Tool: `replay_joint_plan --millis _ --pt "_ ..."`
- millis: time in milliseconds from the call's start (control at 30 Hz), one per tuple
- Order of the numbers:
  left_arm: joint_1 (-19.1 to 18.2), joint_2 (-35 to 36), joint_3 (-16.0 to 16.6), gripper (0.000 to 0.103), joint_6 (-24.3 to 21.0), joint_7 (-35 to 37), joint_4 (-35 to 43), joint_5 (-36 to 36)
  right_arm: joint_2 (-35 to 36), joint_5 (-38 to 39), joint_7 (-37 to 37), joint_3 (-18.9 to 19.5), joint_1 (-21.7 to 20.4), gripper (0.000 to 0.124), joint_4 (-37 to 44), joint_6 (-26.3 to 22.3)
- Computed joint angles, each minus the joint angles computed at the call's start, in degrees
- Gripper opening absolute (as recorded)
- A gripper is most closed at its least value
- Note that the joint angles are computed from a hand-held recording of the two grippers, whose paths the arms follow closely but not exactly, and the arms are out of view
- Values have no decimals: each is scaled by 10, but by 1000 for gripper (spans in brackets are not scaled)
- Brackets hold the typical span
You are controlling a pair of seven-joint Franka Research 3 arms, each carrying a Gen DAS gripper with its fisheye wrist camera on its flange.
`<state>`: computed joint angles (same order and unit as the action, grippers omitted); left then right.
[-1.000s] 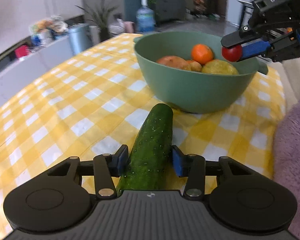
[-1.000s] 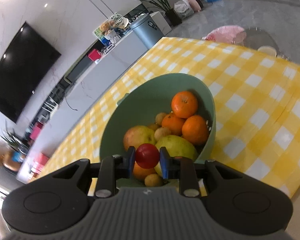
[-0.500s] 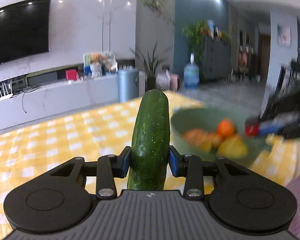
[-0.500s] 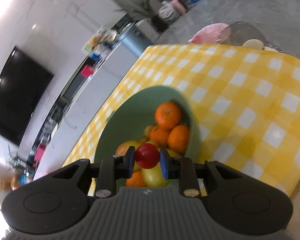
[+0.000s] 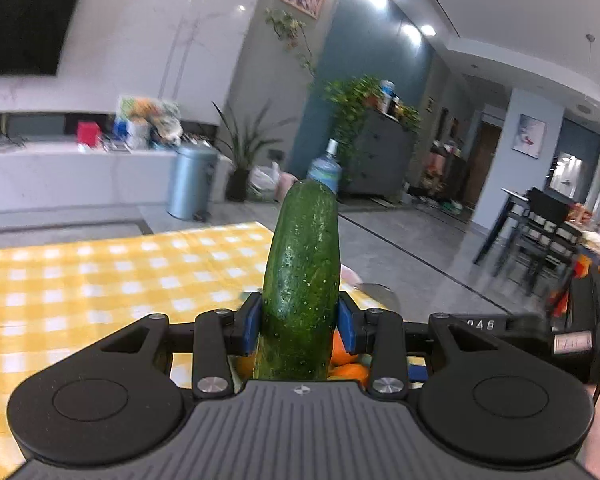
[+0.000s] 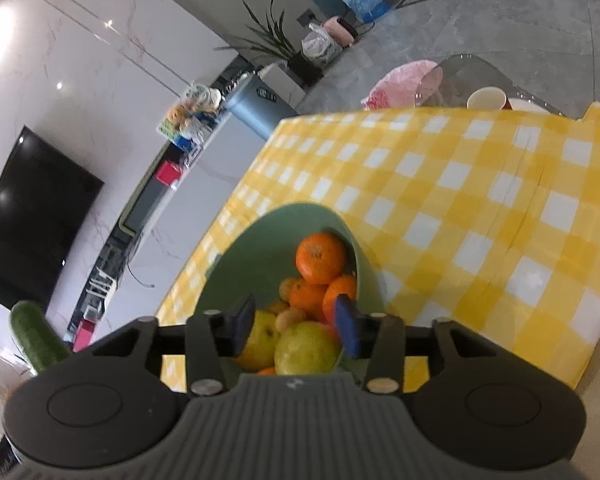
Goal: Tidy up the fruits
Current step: 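Carry the cucumber into the colander and open the left tool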
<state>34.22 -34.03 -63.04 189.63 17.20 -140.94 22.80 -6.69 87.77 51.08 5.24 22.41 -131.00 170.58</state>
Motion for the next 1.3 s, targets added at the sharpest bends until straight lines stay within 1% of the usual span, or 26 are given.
replay_joint_plan --millis 67,100,133,167,233,267,300,333,400,467,500,533,567,600,700,800,867,900,933,1000,1033,1067,1133,1167,1200,1300 --pt "11 37 -6 44 4 3 14 2 -5 11 -13 -1 0 50 -1 -1" --pt "15 68 -7 44 0 13 26 8 -9 24 -28 -2 0 54 -2 -2" --pt "17 109 -8 44 -9 28 42 16 -13 52 -58 -4 0 56 -1 -3" --pt "9 150 -1 44 -24 46 57 27 -16 77 -86 -4 -2 57 1 -3" --pt "-20 240 24 44 -65 82 96 52 -19 93 -106 -1 -6 57 1 -3" --pt "-56 285 54 44 -85 113 114 45 -19 90 -103 -1 -8 57 0 -4" --pt "-77 317 70 44 -100 144 128 25 -17 80 -91 -1 -10 57 -1 -6" --pt "-87 347 71 44 -125 185 147 -10 -15 60 -69 -1 -12 57 -3 -10" --pt "-104 382 83 44 -148 195 170 -14 -13 35 -39 -2 -13 57 -6 -16" --pt "-121 416 93 44 -166 216 193 -23 -12 30 -35 -4 -13 57 -6 -20" --pt "-134 425 103 43 -182 219 205 -25 -12 33 -38 -5 -12 57 -6 -19" --pt "-157 440 124 43 -205 217 222 -9 -13 36 -42 -5 -12 57 -6 -20" --pt "-177 442 139 43 -224 214 231 1 -13 35 -43 -5 -12 57 -7 -22" --pt "-203 449 164 43 -242 204 244 29 -14 32 -40 -5 -12 57 -8 -23" --pt "-241 463 189 43 -287 227 270 40 -13 20 -28 -6 -13 57 -10 -26" --pt "-295 481 220 44 -348 218 308 61 -10 9 -18 -6 -12 57 -9 -25" --pt "-338 487 252 44 -381 197 326 104 -10 9 -15 -6 -12 57 -8 -23" --pt "-358 487 267 44 -388 190 331 131 -11 17 -20 -7 -11 57 -8 -22" --pt "-379 482 285 49 -389 178 330 170 -13 27 -26 -8 -12 57 -9 -24" --pt "-419 471 317 55 -403 145 332 239 -17 49 -43 -10 -13 57 -9 -28" --pt "-434 464 329 61 -414 131 333 261 -19 52 -45 -10 -14 57 -10 -28" --pt "-450 457 339 64 -432 116 335 279 -19 48 -41 -8 -14 57 -11 -24" --pt "-480 442 353 67 -475 97 338 302 -20 43 -40 -6 -15 57 -11 -17" --pt "-491 439 359 69 -486 94 341 308 -23 44 -42 -6 -14 57 -13 -16" --pt "-500 435 365 71 -493 93 341 311 -24 45 -45 -6 -14 57 -14 -16" --pt "-526 407 381 71 -509 75 324 309 -37 51 -59 -8 -15 57 -20 -19"
